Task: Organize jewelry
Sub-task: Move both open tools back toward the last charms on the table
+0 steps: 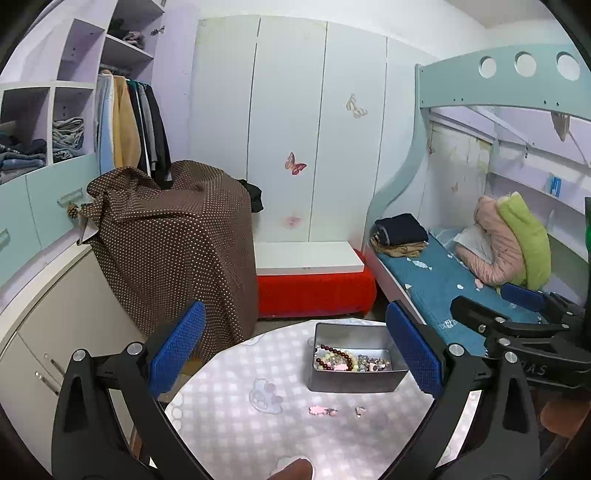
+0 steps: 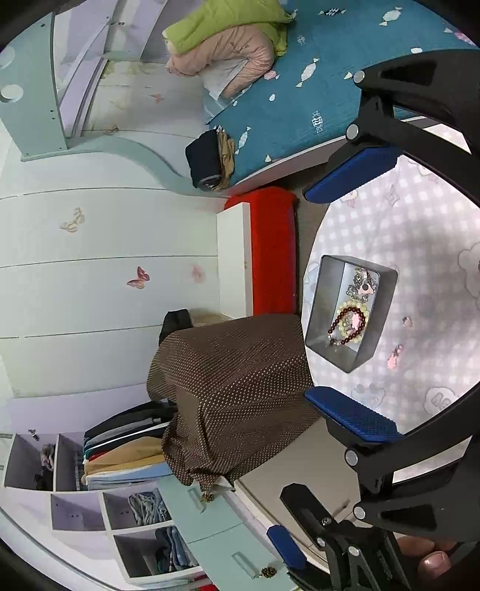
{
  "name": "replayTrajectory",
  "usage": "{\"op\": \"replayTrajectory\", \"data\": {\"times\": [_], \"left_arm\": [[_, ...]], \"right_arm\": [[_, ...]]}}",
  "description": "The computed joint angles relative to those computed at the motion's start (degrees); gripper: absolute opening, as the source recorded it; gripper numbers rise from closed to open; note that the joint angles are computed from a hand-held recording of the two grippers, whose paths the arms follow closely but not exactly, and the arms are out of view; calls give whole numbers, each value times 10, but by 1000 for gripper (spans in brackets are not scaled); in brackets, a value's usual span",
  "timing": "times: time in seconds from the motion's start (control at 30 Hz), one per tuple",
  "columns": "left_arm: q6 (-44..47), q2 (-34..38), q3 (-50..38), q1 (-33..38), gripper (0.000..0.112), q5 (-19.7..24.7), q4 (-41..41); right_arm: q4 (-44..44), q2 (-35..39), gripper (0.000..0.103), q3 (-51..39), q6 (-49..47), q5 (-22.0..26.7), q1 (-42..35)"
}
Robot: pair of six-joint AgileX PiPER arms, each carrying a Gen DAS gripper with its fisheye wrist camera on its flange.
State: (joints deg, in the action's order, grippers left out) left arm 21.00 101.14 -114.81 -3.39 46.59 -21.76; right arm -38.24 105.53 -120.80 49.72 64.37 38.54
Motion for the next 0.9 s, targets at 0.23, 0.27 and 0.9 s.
{"op": "replayTrajectory", "data": {"times": [0.23, 0.27, 0.9], "left_arm": [[20, -69, 102, 6, 98, -45, -4], [24, -79, 118, 8, 98, -52, -6], [108, -173, 322, 52, 98, -121, -66]], "right_arm": [[-64, -48, 96, 58, 51, 0, 38], [-75, -54, 96, 68, 60, 1, 44], [-175, -134, 96, 238, 210, 27, 124]]}}
